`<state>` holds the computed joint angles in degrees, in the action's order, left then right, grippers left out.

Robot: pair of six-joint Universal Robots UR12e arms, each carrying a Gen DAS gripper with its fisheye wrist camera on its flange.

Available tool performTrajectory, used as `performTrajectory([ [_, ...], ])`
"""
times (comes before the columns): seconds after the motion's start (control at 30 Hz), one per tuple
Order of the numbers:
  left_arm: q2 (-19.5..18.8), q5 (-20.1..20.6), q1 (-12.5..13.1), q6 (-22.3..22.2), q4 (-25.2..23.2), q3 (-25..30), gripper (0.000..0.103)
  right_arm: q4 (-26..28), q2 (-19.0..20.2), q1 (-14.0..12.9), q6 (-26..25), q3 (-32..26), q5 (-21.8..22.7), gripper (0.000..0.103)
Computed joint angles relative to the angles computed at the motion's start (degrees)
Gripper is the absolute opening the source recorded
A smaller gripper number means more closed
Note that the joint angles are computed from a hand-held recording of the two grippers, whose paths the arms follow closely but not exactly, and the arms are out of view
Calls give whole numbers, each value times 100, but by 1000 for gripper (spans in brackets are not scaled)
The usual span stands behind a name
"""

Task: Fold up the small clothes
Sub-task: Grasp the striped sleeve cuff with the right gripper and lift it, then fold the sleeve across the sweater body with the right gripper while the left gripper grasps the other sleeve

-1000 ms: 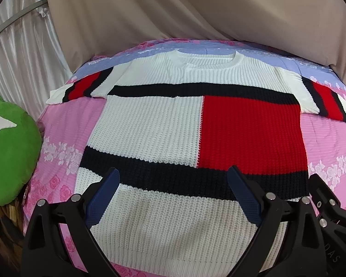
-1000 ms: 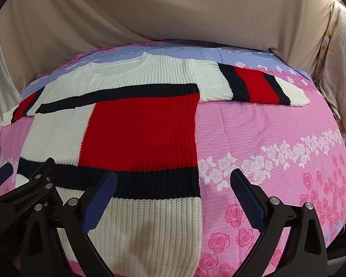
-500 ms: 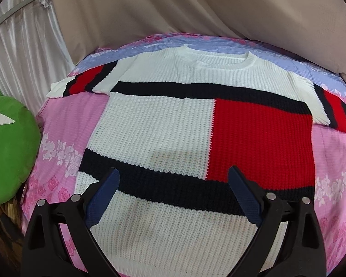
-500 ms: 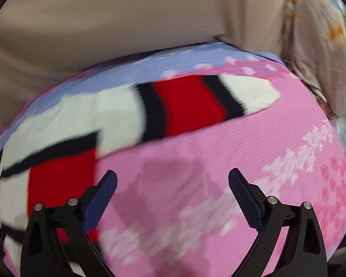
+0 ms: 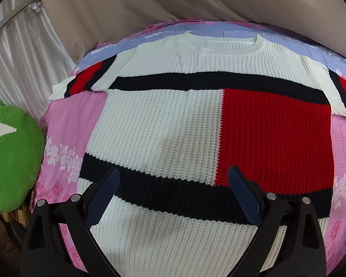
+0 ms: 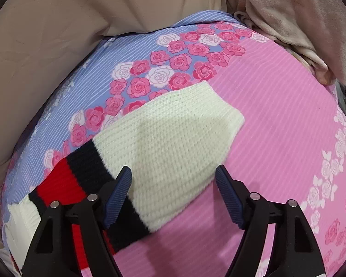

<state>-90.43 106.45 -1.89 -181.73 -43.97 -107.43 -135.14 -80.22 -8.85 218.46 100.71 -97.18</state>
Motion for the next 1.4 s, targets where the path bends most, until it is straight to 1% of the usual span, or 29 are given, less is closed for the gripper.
performTrajectory([
  [0.07,-44,0,-42,21,-8,46,93,-8,38,-17,-26,-13,-34,68],
  [0.13,-76,-6,-71,45,1,77,93,-98,54,-10,-104,-9,-132,62],
  [0.17,-89,-16,-81,54,8,90,93,-120,65,1,-167,-19,-203,51],
  [0.2,-104,-16,-98,63,10,106,93,-114,76,4,-213,-36,-240,36],
  [0.23,-117,-18,-112,70,9,120,93,-147,74,1,-274,-36,-253,27],
  [0.27,-125,-22,-117,79,10,129,93,-199,69,-15,-305,-29,-202,14],
  [0.3,-129,-27,-120,85,14,131,93,-273,52,-43,-318,-14,-110,6],
  [0.37,-142,-54,-125,103,15,140,93,-374,30,-68,-372,-22,29,6],
  [0.47,-137,-73,-124,124,29,132,93,-426,46,6,-628,-151,-39,5],
  [0.57,-123,-100,-107,84,34,118,93,-508,65,150,-869,-335,-41,5],
  [0.67,-76,-162,-50,46,51,83,93,-720,104,371,-1097,-583,144,5],
  [0.77,-17,-232,50,-30,74,43,93,-822,259,719,-1417,-1021,382,5],
  [0.87,39,-301,184,-150,99,8,93,-868,533,1182,-1865,-1562,549,5],
  [0.97,103,-386,351,-274,135,-35,93,-869,856,1619,-2198,-2072,894,5],
  [1.03,147,-455,487,-358,160,-64,93,-778,1131,1950,-2473,-2447,1026,5],
  [1.1,183,-520,611,-393,186,-98,93,-621,1389,2241,-2743,-2764,1064,5],
  [1.2,224,-651,831,-428,209,-142,93,-209,1772,2590,-3083,-3167,1255,7],
  [1.27,226,-852,1003,-460,189,-144,94,111,1945,2739,-3295,-3279,1594,10],
  [1.3,213,-895,1058,-481,180,-134,94,176,2001,2818,-3400,-3268,1651,13],
  [1.37,153,-1104,1192,-525,137,-73,94,249,2020,2922,-3684,-3166,1640,15],
  [1.4,117,-1202,1242,-556,116,-32,95,183,1944,2957,-3784,-3013,1547,17],
])
